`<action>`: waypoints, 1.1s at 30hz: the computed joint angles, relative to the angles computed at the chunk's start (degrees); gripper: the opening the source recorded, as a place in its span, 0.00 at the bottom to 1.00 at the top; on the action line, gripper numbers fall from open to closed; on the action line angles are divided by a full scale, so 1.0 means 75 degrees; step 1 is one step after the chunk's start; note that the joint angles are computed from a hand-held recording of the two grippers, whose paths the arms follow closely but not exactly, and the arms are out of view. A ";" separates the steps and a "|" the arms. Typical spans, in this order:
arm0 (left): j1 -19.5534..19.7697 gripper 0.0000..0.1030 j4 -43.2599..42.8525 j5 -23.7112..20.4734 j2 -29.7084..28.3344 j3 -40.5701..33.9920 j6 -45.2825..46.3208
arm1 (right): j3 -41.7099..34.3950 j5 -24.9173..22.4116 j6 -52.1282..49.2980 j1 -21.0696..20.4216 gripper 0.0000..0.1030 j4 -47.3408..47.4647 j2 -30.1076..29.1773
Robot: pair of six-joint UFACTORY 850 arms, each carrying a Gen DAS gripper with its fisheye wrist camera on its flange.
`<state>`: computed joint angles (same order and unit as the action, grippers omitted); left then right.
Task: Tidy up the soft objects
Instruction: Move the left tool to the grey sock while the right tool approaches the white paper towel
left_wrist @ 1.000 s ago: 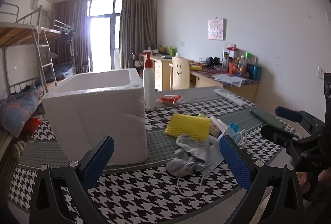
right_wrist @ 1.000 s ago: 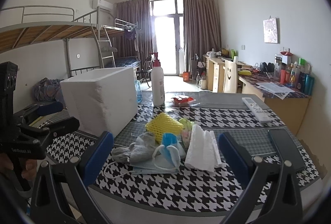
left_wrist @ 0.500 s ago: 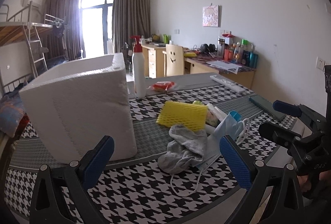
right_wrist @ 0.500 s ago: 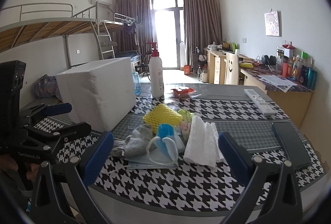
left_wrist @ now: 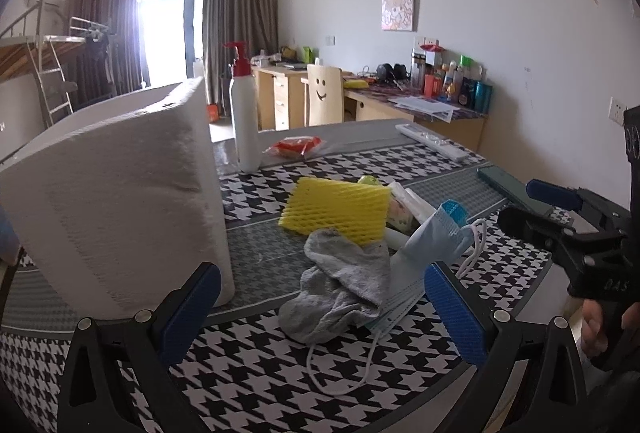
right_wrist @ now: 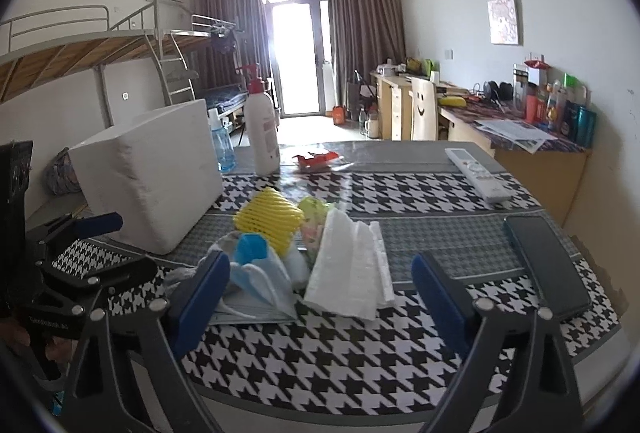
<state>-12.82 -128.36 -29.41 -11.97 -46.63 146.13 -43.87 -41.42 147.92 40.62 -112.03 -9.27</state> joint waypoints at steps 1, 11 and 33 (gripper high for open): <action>-0.0023 0.99 0.0021 0.0033 -0.0021 -0.0020 -0.0019 | 0.0003 0.0043 -0.0016 -0.0025 0.91 0.0012 0.0012; -0.0156 0.99 0.0375 0.0393 -0.0271 -0.0288 -0.0533 | -0.0006 0.0397 -0.0180 -0.0322 0.89 0.0226 0.0066; -0.0529 0.77 0.1833 0.1487 -0.0858 -0.0958 -0.2072 | -0.0216 0.1352 -0.0395 -0.1075 0.89 0.0441 -0.0227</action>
